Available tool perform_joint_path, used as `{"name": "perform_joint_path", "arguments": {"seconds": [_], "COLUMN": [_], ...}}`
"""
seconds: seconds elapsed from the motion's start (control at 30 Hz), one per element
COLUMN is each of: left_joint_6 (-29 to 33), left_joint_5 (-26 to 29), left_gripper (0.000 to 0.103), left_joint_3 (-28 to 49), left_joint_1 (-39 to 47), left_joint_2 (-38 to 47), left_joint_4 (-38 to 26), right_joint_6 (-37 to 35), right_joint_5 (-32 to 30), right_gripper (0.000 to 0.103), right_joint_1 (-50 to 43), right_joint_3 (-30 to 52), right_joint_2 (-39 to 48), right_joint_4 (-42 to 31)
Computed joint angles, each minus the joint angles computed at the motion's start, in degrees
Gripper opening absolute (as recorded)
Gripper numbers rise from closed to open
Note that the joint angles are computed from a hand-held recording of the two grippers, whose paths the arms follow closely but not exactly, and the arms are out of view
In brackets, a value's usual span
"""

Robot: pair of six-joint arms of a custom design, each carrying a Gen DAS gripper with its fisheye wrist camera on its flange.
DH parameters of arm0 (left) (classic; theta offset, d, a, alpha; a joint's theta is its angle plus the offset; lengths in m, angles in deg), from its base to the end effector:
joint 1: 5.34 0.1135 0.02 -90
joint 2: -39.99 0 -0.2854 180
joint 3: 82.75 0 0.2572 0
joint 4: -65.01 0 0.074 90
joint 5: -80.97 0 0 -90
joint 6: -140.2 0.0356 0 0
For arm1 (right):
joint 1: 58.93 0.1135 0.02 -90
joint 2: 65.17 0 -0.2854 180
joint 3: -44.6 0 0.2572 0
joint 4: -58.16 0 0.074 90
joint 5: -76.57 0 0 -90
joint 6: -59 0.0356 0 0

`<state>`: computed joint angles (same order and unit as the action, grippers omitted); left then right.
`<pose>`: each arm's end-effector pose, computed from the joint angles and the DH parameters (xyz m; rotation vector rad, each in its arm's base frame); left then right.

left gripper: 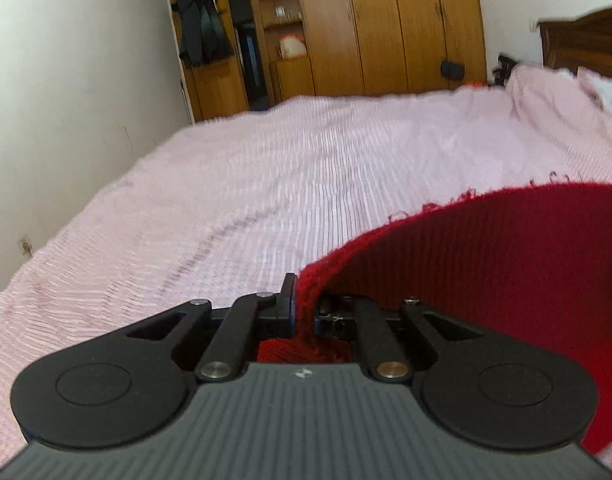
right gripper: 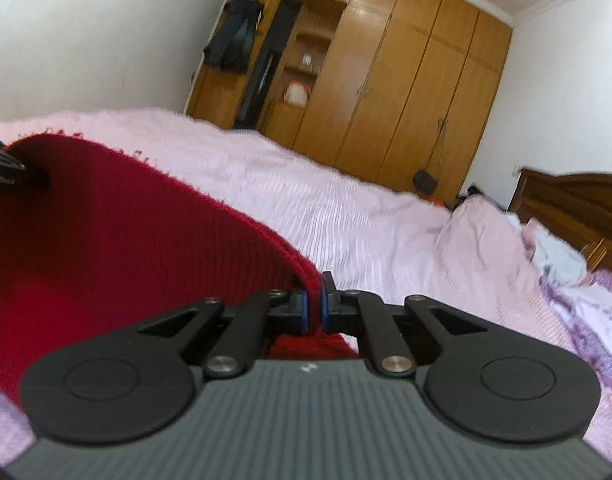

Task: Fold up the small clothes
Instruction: 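Lift the hem with both grippers and fold it over toward the collar, release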

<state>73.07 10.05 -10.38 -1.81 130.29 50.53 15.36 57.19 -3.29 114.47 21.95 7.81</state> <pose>0.3571 0.0104 0.2620 0.5424 2.0318 -0.0798 0.1880 0.2155 0.2429 0.1120 1.9179 -0.5553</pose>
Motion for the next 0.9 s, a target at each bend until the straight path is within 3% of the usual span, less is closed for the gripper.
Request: {"name": "perform_joint_path", "arguments": {"seconds": [0.13, 0.33, 0.43, 0.5, 0.57, 0.7, 0.9], "left_joint_6": [0.54, 4.95, 5.78, 4.82, 3.65, 3.41, 3.75], "left_joint_5": [-4.47, -8.84, -7.86, -5.18, -2.97, 1.79, 4.35], "left_gripper": [0.009, 0.011, 0.017, 0.025, 0.035, 0.045, 0.051], "left_joint_3": [3.50, 2.27, 2.18, 3.50, 4.01, 5.33, 4.23], "left_joint_1": [-3.14, -6.02, -5.11, -3.49, -2.14, 1.05, 4.05], "left_joint_2": [9.62, 14.20, 12.88, 11.98, 9.88, 6.63, 2.92], "left_joint_4": [1.84, 9.07, 7.40, 4.21, 0.68, -4.23, -5.02], "right_joint_6": [-7.93, -11.64, -9.65, -9.08, -9.67, -5.56, 3.66], "right_joint_5": [-7.21, -13.69, -12.12, -11.82, -11.82, -9.64, -7.72], "right_gripper": [0.009, 0.012, 0.029, 0.052, 0.058, 0.059, 0.059], "right_joint_1": [-6.33, -11.07, -9.77, -9.04, -8.85, -6.26, -2.35], "right_joint_3": [-3.66, -3.92, -2.88, -4.77, -6.95, -8.20, -9.61], "right_joint_2": [2.56, 7.97, 8.66, 5.69, 1.87, -3.40, -7.34], "right_joint_4": [11.50, 16.35, 14.47, 15.66, 18.18, 14.26, 6.24]}}
